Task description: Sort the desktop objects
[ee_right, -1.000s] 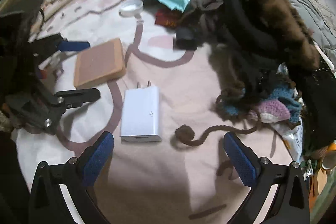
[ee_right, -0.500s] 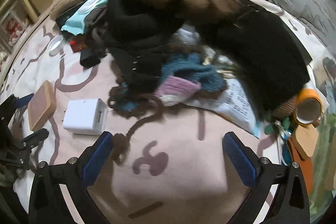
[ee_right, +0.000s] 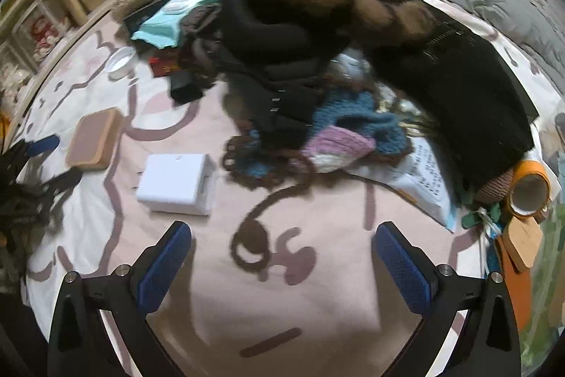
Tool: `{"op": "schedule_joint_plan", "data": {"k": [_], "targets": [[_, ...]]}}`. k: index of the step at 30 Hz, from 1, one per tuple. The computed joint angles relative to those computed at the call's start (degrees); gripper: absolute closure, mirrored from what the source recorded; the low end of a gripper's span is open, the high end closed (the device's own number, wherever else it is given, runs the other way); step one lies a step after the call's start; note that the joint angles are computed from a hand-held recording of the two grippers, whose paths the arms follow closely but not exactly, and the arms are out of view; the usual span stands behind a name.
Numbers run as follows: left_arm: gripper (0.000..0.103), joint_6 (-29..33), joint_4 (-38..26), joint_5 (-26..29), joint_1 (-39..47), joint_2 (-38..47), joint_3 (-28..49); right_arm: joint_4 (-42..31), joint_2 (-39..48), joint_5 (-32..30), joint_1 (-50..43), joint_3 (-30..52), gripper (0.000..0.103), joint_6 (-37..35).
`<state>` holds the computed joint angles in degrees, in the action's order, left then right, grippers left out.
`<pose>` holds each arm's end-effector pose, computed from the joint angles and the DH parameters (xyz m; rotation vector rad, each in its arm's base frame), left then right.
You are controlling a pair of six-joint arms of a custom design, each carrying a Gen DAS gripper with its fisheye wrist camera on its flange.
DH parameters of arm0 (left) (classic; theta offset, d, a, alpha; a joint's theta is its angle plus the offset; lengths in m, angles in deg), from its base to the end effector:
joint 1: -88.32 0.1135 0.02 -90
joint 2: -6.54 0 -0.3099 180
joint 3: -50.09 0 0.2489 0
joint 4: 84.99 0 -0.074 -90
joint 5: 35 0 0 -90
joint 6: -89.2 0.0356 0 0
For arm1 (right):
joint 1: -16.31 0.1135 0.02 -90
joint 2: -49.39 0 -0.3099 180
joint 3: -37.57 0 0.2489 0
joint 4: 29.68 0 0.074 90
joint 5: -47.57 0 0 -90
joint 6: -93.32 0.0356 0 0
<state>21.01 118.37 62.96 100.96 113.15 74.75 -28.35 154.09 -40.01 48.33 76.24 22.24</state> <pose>0.1966 0.0390 0.0708 0.2563 2.5656 0.0433 0.2099 0.1295 0.0868 -0.2972 2.7011 0.2105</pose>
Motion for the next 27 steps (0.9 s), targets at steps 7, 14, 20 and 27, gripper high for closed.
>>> {"op": "schedule_joint_plan", "data": {"k": [7, 14, 20, 27], "targets": [[0.000, -5.33, -0.20, -5.44, 2.38, 0.73, 3.25, 2.02, 3.43, -2.16, 5.01, 1.92, 0.000, 0.59], [0.000, 0.53, -10.82, 8.16, 10.08, -6.91, 4.15, 5.94, 4.45, -8.83, 5.49, 2.68, 0.000, 3.36], [0.000, -0.29, -11.87, 11.70, 3.31, -8.11, 4.07, 5.67, 3.45, -10.31, 5.55, 2.73, 0.014, 3.44], [0.000, -7.33, -3.80, -0.43, -11.20, -1.08, 5.58, 5.54, 0.48, -12.08, 3.84, 0.88, 0.016, 2.48]]}}
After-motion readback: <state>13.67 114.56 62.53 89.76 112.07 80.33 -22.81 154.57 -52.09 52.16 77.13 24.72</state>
